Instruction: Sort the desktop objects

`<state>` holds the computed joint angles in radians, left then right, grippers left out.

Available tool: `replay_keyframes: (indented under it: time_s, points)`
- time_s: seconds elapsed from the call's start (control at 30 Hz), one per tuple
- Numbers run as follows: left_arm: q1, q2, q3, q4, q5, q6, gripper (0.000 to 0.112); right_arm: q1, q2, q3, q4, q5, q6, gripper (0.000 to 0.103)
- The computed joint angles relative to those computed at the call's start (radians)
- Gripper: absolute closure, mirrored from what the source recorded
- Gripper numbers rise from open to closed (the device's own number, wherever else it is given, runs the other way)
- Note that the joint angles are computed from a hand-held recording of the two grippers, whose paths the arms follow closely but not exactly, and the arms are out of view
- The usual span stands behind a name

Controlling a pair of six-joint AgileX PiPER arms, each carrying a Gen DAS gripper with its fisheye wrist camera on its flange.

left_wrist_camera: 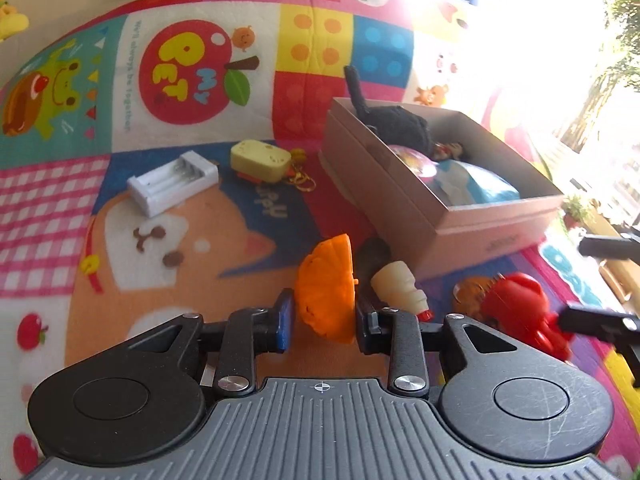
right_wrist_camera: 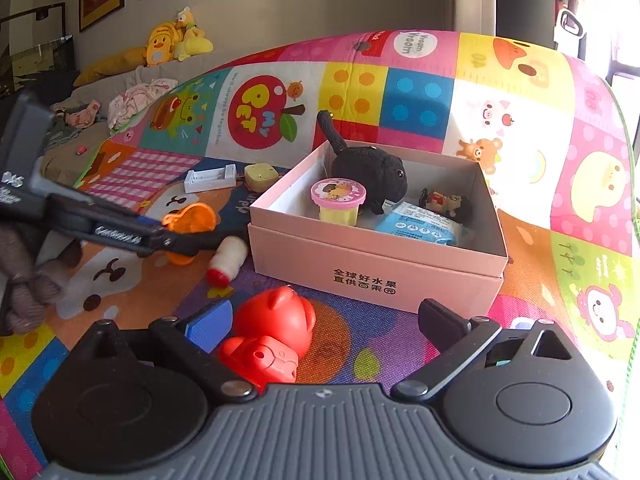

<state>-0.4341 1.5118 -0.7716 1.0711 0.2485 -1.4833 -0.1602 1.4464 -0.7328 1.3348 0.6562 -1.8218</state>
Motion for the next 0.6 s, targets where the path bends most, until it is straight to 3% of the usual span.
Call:
replay_keyframes:
  time_s: [0.1, 0.17, 0.23, 0.37, 0.43, 0.6]
  points:
    - [-0.064, -0.12, 0.116, -0.019, 0.016, -0.036, 0.078, 0.005, -0.012, 0.005, -0.001, 0.003, 0.002, 0.004]
    - [-0.122, -0.167, 0.169, 0.031, 0.07, -0.124, 0.075, 0.019, -0.021, 0.01, -0.007, 0.0, 0.007, 0.004]
    - [-0.168, -0.185, 0.197, 0.095, 0.127, -0.209, 0.066, 0.039, -0.034, 0.019, -0.014, -0.007, 0.007, 0.004]
    - [-0.157, -0.18, 0.209, 0.118, 0.132, -0.247, 0.056, 0.085, -0.056, 0.039, -0.042, -0.031, 0.011, 0.004]
    - [-0.157, -0.16, 0.197, 0.133, 0.153, -0.263, 0.046, 0.121, -0.065, 0.057, -0.059, -0.078, 0.003, 0.004]
    - [-0.207, -0.103, 0.163, 0.212, 0.321, -0.337, 0.032, 0.179, -0.061, 0.104, -0.052, -0.242, -0.08, 0.004]
